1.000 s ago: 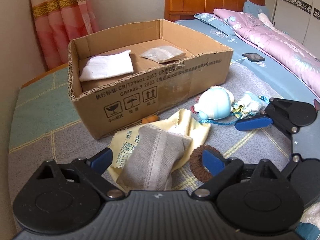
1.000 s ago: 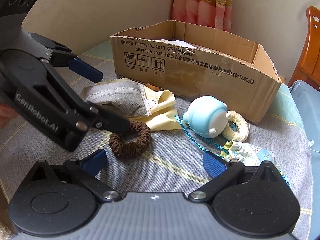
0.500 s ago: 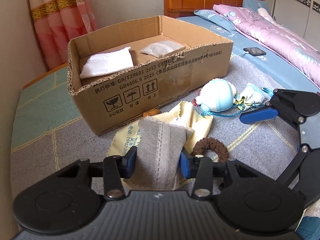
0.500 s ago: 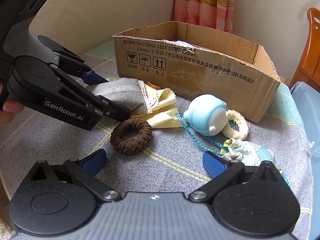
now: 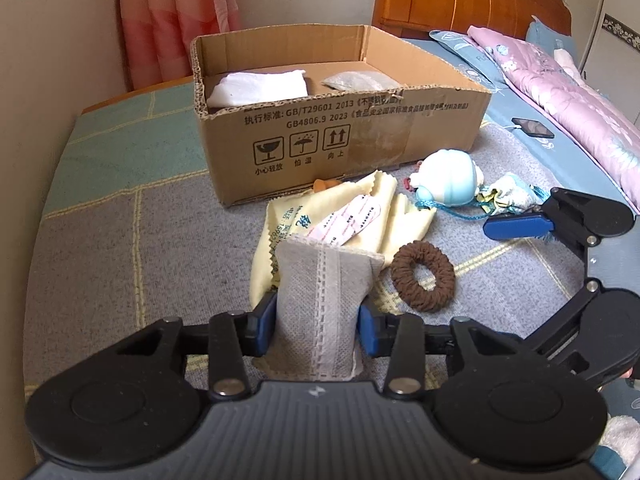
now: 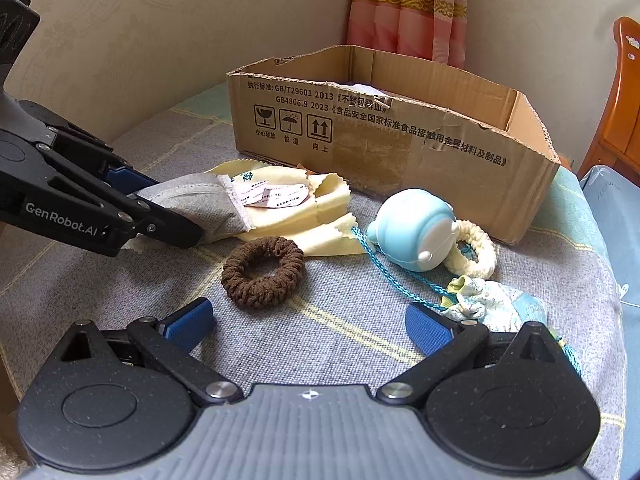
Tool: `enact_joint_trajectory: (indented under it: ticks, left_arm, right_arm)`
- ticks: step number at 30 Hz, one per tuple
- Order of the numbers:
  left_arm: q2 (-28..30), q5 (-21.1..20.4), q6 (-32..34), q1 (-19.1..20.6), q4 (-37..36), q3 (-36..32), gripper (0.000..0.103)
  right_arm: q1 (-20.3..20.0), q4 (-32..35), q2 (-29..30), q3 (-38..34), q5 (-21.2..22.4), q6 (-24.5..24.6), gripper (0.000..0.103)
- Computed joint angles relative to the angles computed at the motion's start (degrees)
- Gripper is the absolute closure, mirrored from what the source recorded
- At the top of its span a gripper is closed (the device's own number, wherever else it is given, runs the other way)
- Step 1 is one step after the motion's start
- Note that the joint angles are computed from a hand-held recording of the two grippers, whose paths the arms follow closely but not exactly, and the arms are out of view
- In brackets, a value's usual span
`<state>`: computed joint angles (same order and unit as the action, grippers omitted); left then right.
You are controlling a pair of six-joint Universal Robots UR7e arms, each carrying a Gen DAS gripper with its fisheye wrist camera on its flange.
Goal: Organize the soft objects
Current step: 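Lift the lace sachet with the left gripper while the right gripper grasps the brown hair tie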
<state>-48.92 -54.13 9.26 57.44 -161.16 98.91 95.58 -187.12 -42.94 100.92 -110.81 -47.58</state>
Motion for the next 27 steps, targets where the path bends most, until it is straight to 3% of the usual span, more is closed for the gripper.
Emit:
enact_joint_trajectory:
  ticks: [3, 8, 17, 20, 27]
  left_arm:
    - [0.42, -0.91, 0.65, 0.06, -1.33, 0.08, 0.036]
    - [-0.23, -1.85, -0.20, 0.03, -2.68, 0.70, 0.035]
    - [-1.50, 2.43, 0.23, -0.60, -7.53, 2.09, 0.037]
    - [-1.01, 3.80, 0.13, -0.45, -6.35, 1.87, 0.043]
    - [-0.89, 3.95, 2.79, -0.31, -9.90, 3.59, 0.042]
  right_arm:
    - [0.02, 0.24, -0.27, 0.39, 0.26, -0.28, 0.000]
    - [-0.01, 0.26, -0.51, 0.94, 0.73, -0.85, 0.000]
    - [-0.03, 0.66, -0.45, 0.73, 0.86, -0.99, 0.000]
    - [0.08, 0.92, -0.37, 0.54, 0.63, -0.83, 0.000]
    - [0.28, 1.36, -0.01, 0.13, 0.31, -0.78, 0.000]
